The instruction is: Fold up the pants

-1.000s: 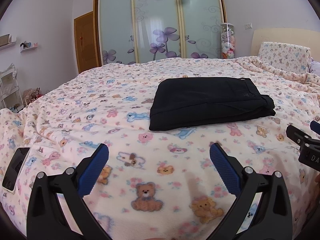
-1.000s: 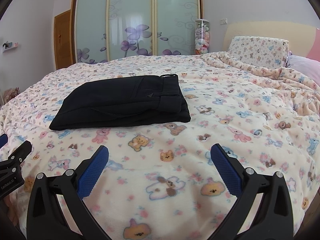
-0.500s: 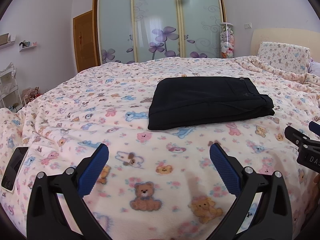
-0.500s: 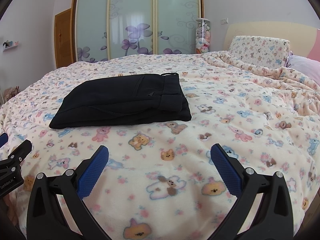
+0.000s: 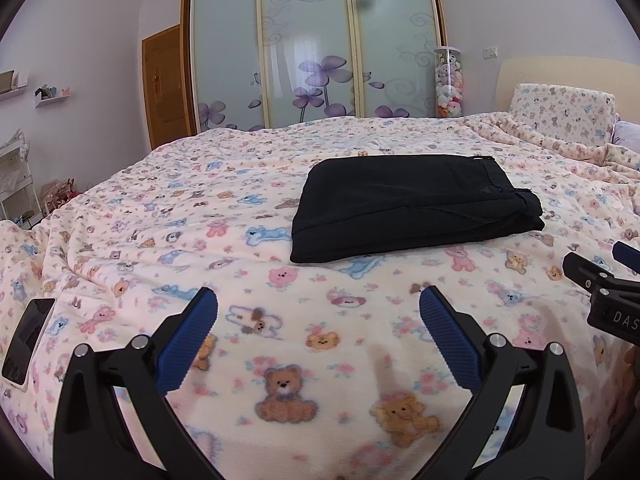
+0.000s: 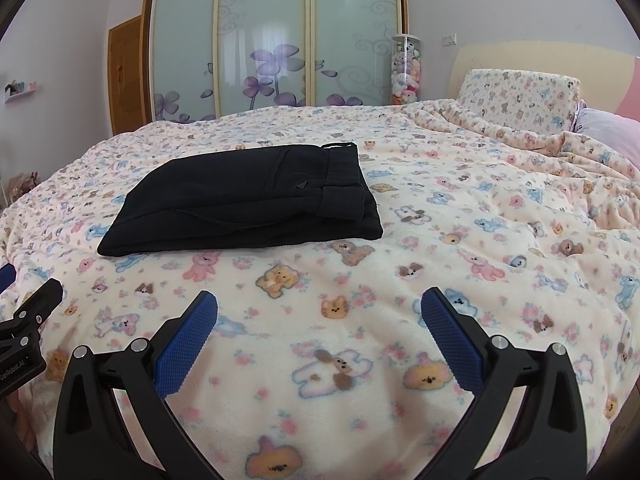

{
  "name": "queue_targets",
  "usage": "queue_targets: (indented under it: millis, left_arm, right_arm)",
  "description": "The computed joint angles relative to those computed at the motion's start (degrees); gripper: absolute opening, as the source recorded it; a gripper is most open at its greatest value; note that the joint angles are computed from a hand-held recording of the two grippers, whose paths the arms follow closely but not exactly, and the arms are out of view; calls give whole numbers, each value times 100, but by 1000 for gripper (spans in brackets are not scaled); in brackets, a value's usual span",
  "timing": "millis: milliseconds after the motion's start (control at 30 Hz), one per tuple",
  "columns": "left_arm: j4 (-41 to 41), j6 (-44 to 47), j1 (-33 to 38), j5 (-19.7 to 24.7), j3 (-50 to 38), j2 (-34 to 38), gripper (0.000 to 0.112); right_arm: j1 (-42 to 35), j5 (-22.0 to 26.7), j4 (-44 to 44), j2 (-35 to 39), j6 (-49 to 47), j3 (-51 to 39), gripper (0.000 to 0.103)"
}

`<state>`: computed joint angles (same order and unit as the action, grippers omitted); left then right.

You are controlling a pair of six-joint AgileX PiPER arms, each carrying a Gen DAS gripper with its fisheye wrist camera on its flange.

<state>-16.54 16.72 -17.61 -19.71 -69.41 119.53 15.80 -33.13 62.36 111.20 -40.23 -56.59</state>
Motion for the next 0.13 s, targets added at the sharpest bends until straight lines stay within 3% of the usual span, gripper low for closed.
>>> queue_targets:
  millis: [133]
  left_arm:
    - [11, -9, -7, -15, 13, -6, 101]
  right_arm:
    - [-20, 17, -21, -3, -5, -3, 102]
